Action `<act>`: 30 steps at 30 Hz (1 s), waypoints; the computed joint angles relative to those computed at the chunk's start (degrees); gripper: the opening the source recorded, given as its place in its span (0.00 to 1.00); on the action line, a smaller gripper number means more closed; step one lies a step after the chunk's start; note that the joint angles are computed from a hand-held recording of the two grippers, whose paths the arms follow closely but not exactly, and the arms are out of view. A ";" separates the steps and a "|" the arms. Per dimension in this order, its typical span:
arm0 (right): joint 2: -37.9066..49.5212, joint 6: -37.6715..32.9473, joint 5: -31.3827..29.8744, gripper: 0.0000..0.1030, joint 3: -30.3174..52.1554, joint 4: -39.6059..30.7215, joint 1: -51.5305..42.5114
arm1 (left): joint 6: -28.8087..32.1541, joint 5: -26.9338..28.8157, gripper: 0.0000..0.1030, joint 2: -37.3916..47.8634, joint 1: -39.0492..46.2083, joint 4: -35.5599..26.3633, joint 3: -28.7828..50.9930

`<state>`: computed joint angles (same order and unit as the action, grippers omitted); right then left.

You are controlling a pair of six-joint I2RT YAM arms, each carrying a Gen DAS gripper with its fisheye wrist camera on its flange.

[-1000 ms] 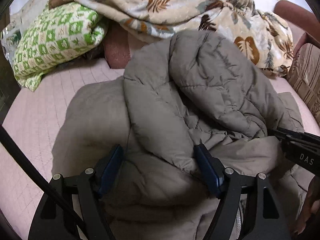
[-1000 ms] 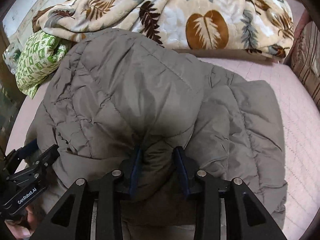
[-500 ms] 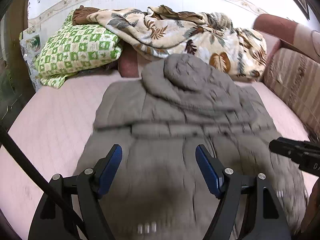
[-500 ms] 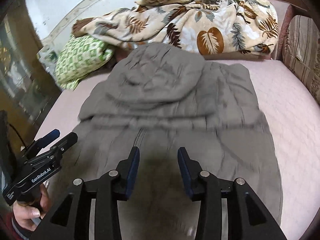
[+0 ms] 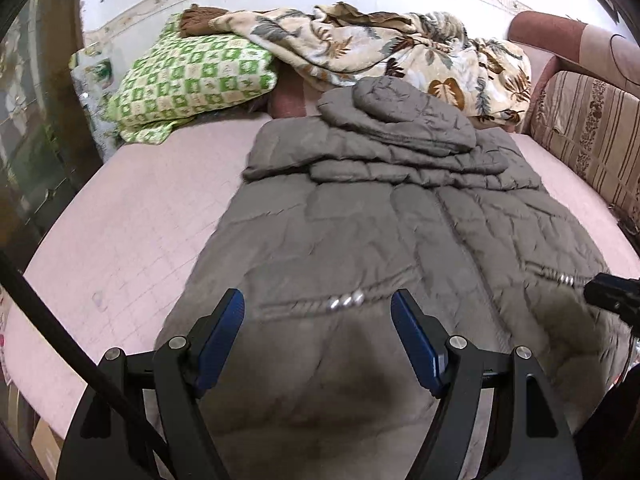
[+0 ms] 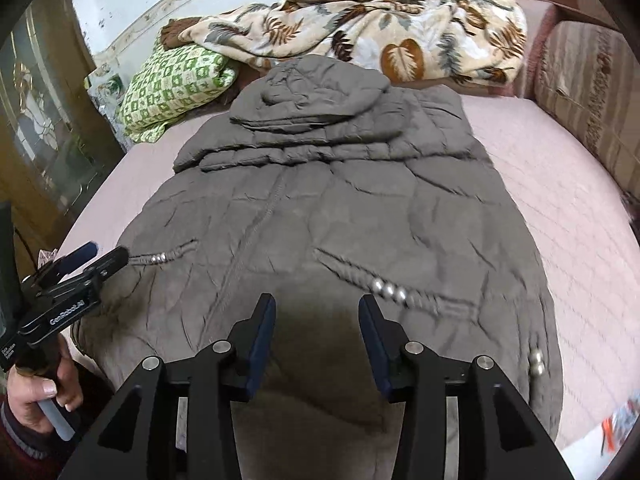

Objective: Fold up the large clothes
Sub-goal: 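Move both tools toward the jacket hem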

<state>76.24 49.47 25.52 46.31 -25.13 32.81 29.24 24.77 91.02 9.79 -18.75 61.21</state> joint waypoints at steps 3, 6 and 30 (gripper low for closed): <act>-0.89 3.09 1.91 0.46 -1.79 -0.62 1.92 | 1.65 1.06 0.73 0.16 3.58 -0.14 -0.90; -1.28 5.77 3.99 0.46 -3.20 -0.86 4.18 | 2.39 2.54 0.73 0.65 7.40 -0.22 -1.06; -17.75 33.76 19.18 0.58 -14.32 -19.19 14.75 | 8.16 6.09 0.73 4.28 21.02 -0.92 -2.36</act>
